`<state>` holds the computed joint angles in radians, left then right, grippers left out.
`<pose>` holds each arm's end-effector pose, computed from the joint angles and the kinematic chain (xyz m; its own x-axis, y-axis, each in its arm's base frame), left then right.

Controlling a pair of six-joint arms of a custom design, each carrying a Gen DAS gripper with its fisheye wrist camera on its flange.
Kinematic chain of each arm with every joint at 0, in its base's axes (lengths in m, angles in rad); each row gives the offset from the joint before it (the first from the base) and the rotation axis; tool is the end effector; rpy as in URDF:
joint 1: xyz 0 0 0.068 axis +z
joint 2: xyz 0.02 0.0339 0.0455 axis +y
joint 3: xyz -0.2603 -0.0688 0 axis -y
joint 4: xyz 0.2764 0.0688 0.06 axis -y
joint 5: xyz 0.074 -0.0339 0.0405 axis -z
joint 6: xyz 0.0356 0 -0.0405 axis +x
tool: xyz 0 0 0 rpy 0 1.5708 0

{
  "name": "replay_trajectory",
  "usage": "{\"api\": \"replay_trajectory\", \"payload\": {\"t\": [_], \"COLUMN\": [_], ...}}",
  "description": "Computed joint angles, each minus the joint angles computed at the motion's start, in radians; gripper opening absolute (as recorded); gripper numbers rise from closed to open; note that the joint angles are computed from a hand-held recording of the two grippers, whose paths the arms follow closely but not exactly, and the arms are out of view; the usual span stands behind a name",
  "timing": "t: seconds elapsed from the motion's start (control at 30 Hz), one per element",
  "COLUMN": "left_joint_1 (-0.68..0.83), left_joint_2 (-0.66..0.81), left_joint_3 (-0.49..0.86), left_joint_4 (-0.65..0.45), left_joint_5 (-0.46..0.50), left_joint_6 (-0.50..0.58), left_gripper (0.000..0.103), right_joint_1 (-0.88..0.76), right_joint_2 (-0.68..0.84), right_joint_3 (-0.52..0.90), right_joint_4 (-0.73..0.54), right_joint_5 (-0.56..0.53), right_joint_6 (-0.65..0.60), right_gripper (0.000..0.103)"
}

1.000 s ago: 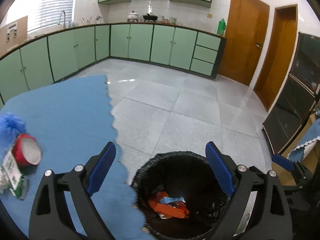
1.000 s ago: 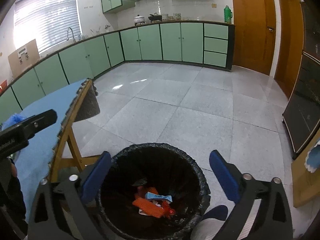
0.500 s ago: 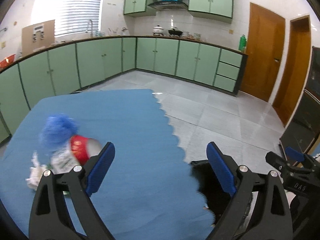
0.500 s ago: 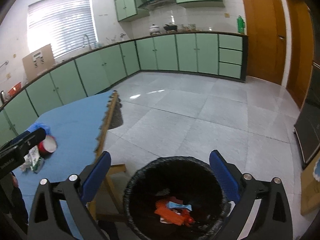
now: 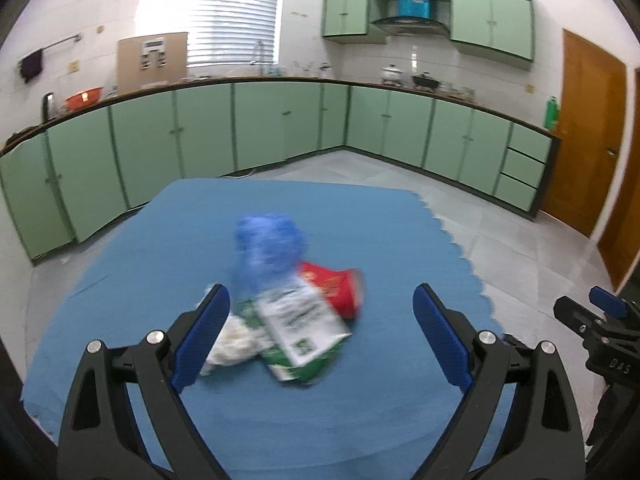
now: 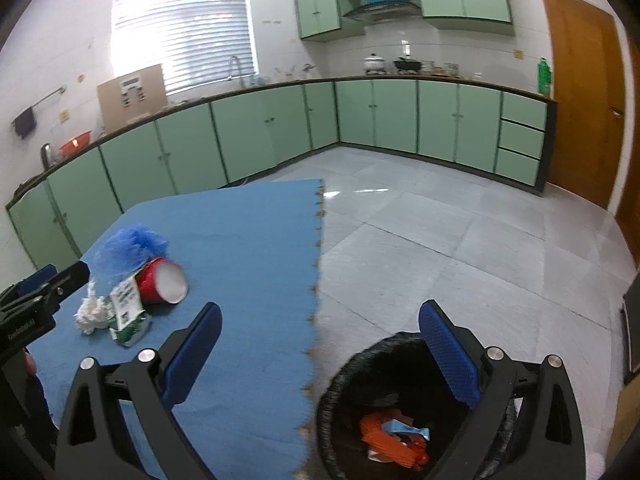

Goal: Collect trash
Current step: 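Move both open tools back over the table toward the tissue and blue bag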

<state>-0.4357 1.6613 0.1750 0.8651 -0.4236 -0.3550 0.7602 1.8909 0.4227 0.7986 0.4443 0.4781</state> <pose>0.1995 -0.0767 0.0404 -0.5231 -0.1060 -0.8456 -0.1068 0.9926 -0.0583 0.2085 0.1771 0.0259 -0.5733 0.0282 -0.8189 -0.1286 0.9839 0.1239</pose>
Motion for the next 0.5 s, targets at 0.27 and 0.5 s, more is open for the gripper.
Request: {"api": "replay_trajectory", "payload": {"t": [0.27, 0.5], "left_joint_1": [0.207, 0.325], "left_joint_2": [-0.004, 0.097], "left_joint_3": [-0.071, -0.072], "left_joint_4": [0.065, 0.15], "left_joint_5": [0.104, 0.182], "left_joint_6": [0.066, 0.122], "left_gripper": [0.09, 0.09], "right_joint_1": [0.085, 0.127], "right_joint_2": [0.131, 0.207], "right_joint_3": [0.154, 0.263], "right_joint_4": [-0.023, -0.063], "right_joint_5": [0.022, 0.033], "right_joint_6": [-0.004, -0.008], "right_gripper": [0.097, 0.097]}}
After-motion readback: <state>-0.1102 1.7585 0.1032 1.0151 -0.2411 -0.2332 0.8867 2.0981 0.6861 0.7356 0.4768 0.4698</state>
